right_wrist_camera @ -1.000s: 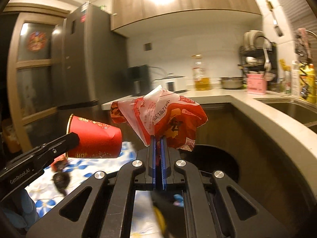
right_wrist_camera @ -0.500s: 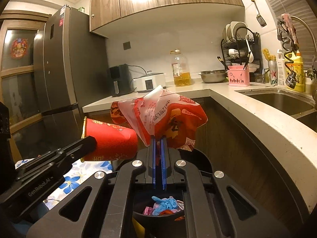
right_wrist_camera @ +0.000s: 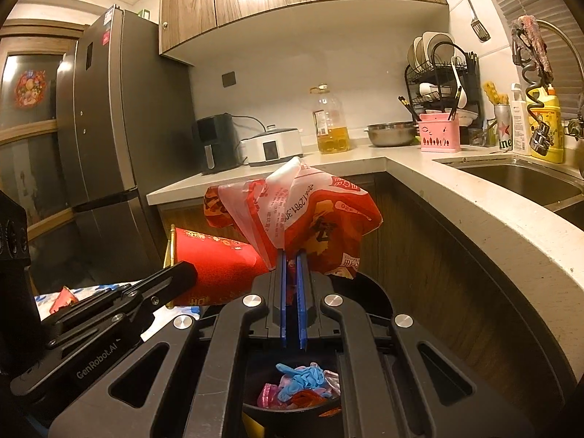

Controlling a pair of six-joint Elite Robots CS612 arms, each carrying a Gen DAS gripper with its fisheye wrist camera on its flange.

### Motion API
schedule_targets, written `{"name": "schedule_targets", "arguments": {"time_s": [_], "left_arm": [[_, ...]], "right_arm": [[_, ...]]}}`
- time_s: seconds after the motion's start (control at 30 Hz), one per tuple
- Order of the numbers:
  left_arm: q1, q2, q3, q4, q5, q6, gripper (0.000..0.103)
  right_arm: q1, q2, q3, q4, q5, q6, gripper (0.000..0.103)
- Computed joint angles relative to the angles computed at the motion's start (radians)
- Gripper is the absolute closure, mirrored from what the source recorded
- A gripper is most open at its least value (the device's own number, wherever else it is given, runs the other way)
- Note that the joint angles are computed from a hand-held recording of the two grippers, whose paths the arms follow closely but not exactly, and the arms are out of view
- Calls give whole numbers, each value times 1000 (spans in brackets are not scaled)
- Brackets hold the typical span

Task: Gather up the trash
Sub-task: 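Carry the red cup and wrapper over the black bin and open both tools, then lift both open tools away from the bin toward the table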

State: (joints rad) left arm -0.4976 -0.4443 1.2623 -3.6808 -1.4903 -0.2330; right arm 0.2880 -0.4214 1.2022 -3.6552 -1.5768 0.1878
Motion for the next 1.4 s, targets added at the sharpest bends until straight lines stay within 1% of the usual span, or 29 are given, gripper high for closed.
{"name": "schedule_targets", "arguments": {"time_s": [0.37,0.43,0.5,0.57,0.6,0.63,0.67,0.7,0.73,0.8,0.83,0.9,0.93,1.0,1.03,1.07,1.17,1.27,1.4], "left_arm": [[6,19,-33,41,-10,-18,100],[9,23,-39,48,-23,-28,100],[11,26,-44,59,-35,-35,100],[10,27,-47,79,-27,-30,96],[10,27,-47,94,-21,-28,90],[11,28,-48,100,-24,-30,79],[13,28,-47,104,-30,-37,73],[13,29,-44,100,-28,-45,62],[14,29,-41,95,-22,-52,55],[15,27,-32,86,-11,-71,51],[16,25,-27,84,-2,-77,47],[15,16,-7,75,30,-95,40],[15,13,1,69,41,-104,36],[13,2,29,48,81,-132,30],[12,-4,44,37,101,-144,27],[11,-8,57,26,120,-151,26],[1,-28,109,-3,206,-164,20],[-15,-52,168,-15,336,-177,18],[-32,-82,247,-26,505,-187,17]], "right_arm": [[-4,11,-25,26,20,5,96],[-5,13,-29,33,24,8,95],[-6,15,-32,34,30,15,94],[-8,15,-33,42,34,19,89],[-9,15,-33,48,32,23,87],[-9,15,-33,49,32,29,83],[-11,15,-30,47,34,39,81],[-12,14,-28,46,31,44,80],[-12,13,-25,45,29,49,79],[-12,10,-21,47,27,54,77],[-12,9,-19,48,25,54,73],[-11,7,-14,43,21,56,65],[-10,6,-11,40,19,58,57],[-8,4,-6,32,17,59,53],[-6,3,-4,32,14,59,49],[-4,2,-2,31,12,59,43],[2,-1,9,20,5,64,32],[13,-5,19,17,-5,55,24],[23,-11,34,13,15,55,21]]}}
